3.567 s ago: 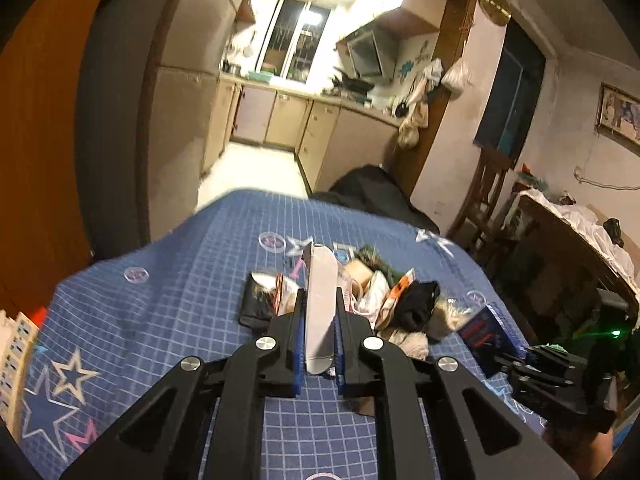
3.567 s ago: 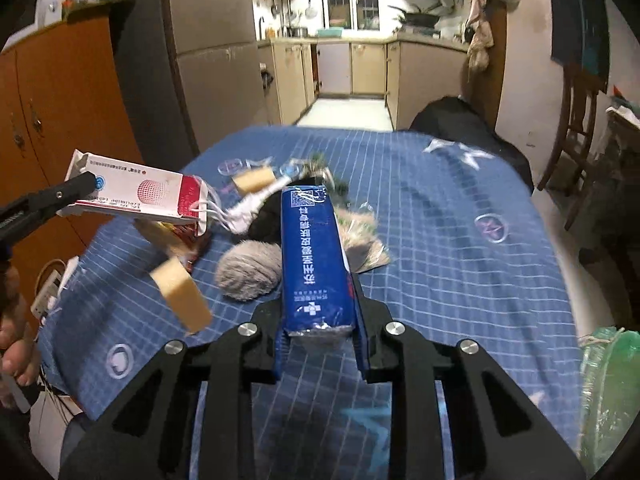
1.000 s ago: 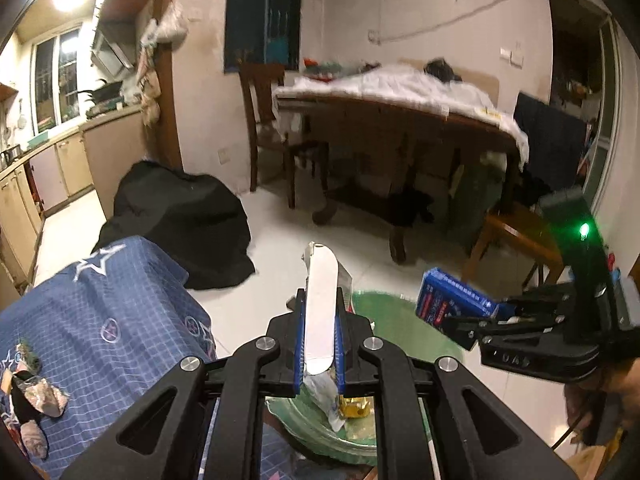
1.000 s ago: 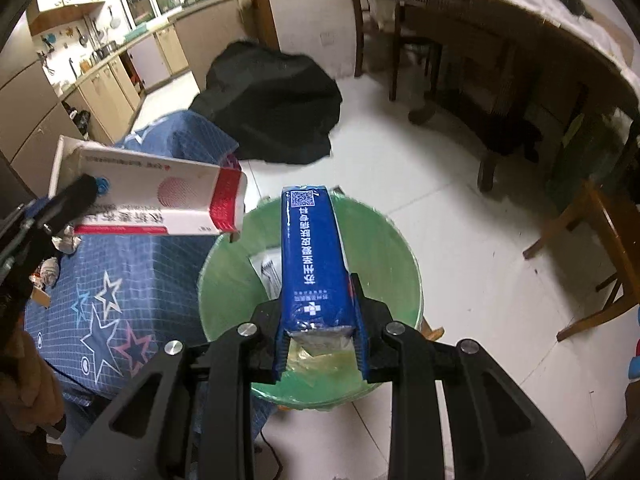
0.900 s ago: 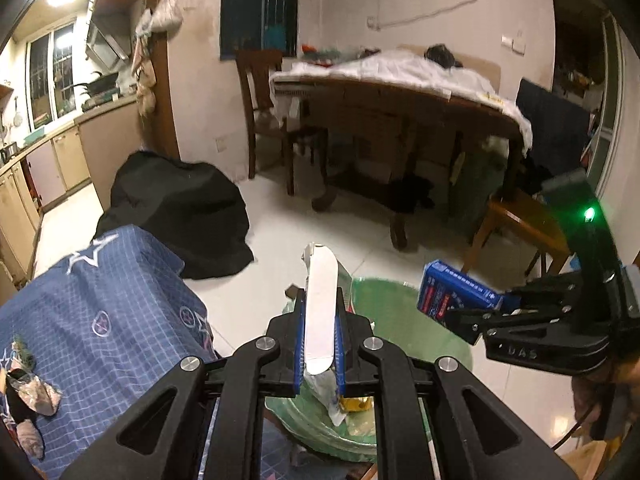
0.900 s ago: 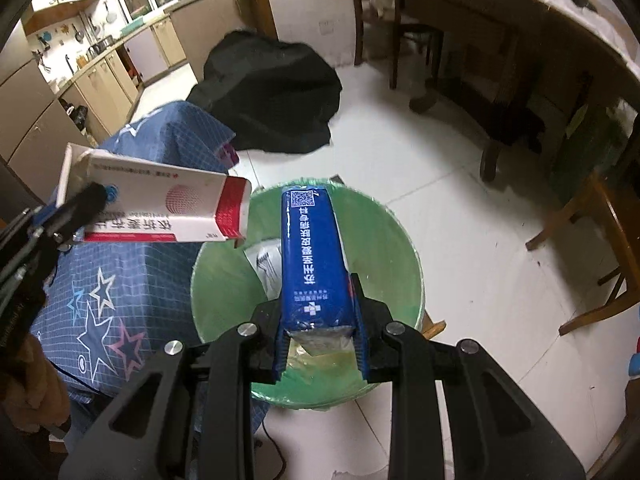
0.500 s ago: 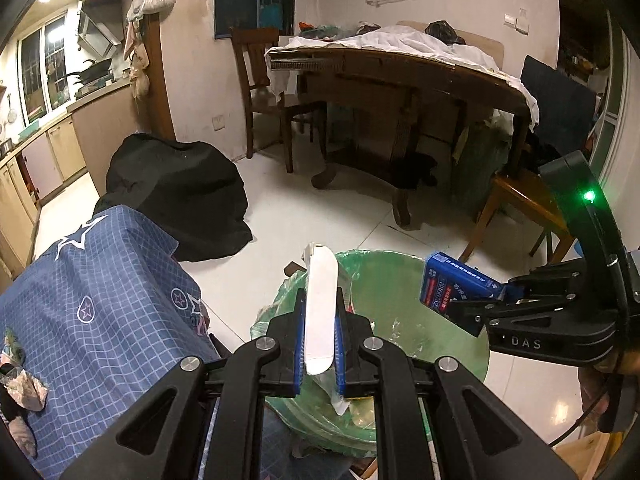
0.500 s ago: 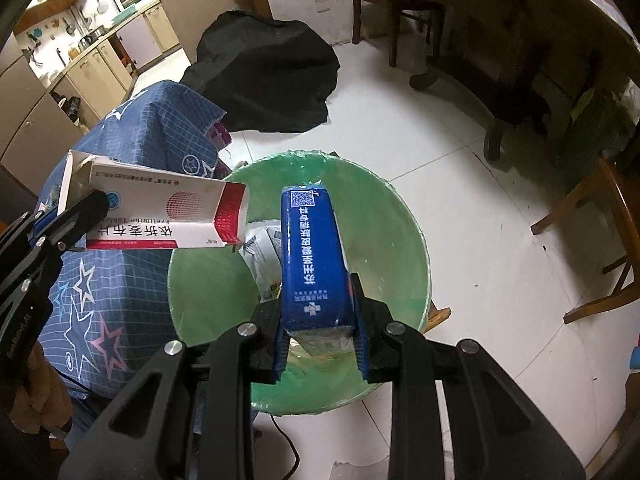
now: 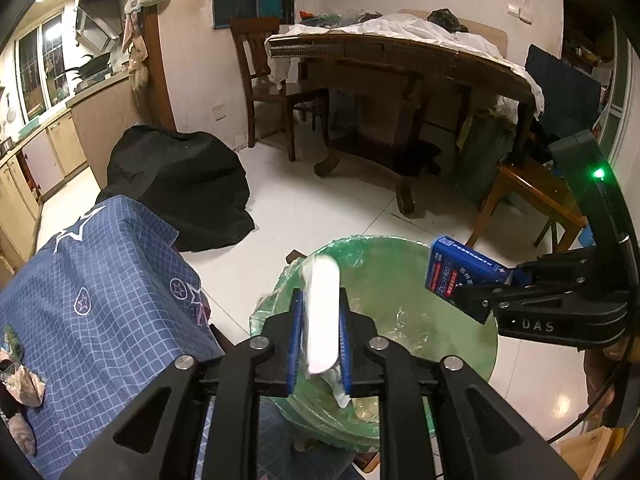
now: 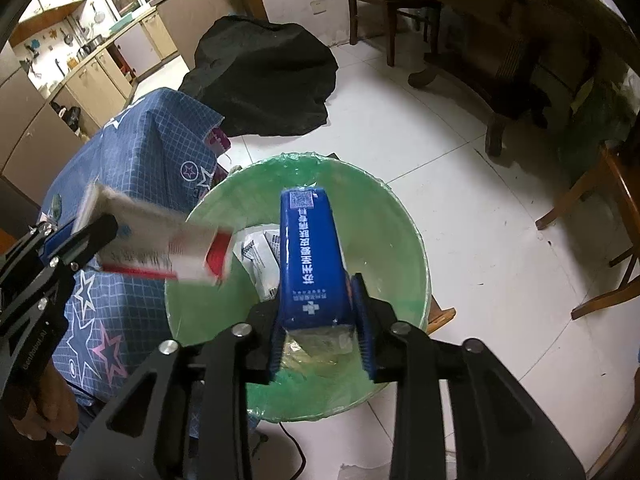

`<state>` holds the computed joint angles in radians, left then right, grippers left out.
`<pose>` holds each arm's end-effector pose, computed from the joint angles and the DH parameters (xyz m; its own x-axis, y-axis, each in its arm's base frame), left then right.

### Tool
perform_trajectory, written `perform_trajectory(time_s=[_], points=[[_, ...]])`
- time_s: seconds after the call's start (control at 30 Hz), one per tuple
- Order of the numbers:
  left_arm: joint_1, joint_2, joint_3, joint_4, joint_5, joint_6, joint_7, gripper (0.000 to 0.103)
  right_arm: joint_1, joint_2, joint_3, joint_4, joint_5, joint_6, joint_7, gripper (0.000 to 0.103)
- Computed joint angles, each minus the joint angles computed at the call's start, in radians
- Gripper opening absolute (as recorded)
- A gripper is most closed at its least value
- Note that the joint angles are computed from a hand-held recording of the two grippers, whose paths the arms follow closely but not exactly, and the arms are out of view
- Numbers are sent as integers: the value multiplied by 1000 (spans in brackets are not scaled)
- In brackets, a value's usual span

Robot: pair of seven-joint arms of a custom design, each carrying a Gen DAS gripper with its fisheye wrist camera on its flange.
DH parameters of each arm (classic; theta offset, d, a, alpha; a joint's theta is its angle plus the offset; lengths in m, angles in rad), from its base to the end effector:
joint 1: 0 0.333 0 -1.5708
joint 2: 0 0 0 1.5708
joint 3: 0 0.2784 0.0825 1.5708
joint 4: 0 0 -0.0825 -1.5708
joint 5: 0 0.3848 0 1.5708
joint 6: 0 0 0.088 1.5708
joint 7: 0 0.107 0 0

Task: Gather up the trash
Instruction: 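Carry both boxes over the green bin and open both tools to drop them, then grasp a sponge cube with the left tool while the right tool grasps the grey cloth ball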

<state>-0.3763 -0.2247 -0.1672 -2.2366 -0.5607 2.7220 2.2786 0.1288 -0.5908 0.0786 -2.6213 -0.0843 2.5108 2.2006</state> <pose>0.4669 -0.2640 0.5032 -0.7344 -0.6786 -0.0110 -0.4772 0.5278 -0.7026 0.4134 0.0876 0.4584 -0.3178 -0.9325 -0.1718 -0.8234 0.3612 -0.4376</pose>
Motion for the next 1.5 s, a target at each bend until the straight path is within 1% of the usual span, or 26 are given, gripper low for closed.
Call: perform_trajectory(time_s=[0.03,0.13,0.2,0.5,0.6,0.63,0.67,0.73,0.77,0.8,0.83,0.93,1.03,1.13,1.2,1.27,1.33,1.4,1.47,1.5], points=[[1,0,-2,-1,3,5,-5,34,-5,-5,3,-4,-5,4,6,41],[-2,-1,4,-2,-10,8,1,47,-6,-14,3,-13,-6,14,13,45],[-1,-2,3,-3,-8,10,-3,48,-8,-17,4,-18,-9,19,17,45],[-2,-11,4,-10,-6,7,-6,48,-6,-20,8,-21,-13,24,24,45],[-2,-22,11,-21,-10,6,-2,48,-10,-31,18,-28,-22,27,39,45],[-2,-30,14,-28,-11,7,1,48,-11,-38,24,-33,-28,28,46,49],[-2,-37,16,-35,-12,8,3,48,-21,-53,45,-40,-49,31,65,52],[-3,-56,32,-53,-25,2,22,51,-31,-89,73,-59,-88,48,93,69],[-3,-68,39,-64,-31,3,32,53,-35,-112,96,-70,-111,59,114,73],[-1,-85,50,-80,-38,5,44,57,-46,-137,128,-80,-142,66,143,79],[-1,-104,66,-97,-54,3,60,60,-54,-162,161,-89,-175,74,174,82],[5,-168,115,-153,-87,8,118,66,-53,-218,234,-101,-252,93,250,84],[28,-235,178,-206,-111,8,170,71,-25,-235,279,-108,-291,154,320,87],[74,-300,247,-250,-120,0,215,74,-8,-202,319,-88,-322,209,374,88],[121,-338,300,-274,-122,-14,233,76,2,-150,343,-60,-340,251,396,88],[170,-361,348,-287,-127,-34,245,76,8,-79,360,-18,-360,291,409,88],[230,-381,399,-304,-128,-36,274,77,6,-2,378,31,-384,328,422,88],[282,-387,437,-311,-128,-38,298,77,0,68,401,89,-420,332,438,88],[337,-384,480,-307,-130,-53,322,78,6,151,406,152,-458,347,447,88],[357,-379,494,-303,-134,-61,332,79,9,183,413,182,-480,345,458,88]])
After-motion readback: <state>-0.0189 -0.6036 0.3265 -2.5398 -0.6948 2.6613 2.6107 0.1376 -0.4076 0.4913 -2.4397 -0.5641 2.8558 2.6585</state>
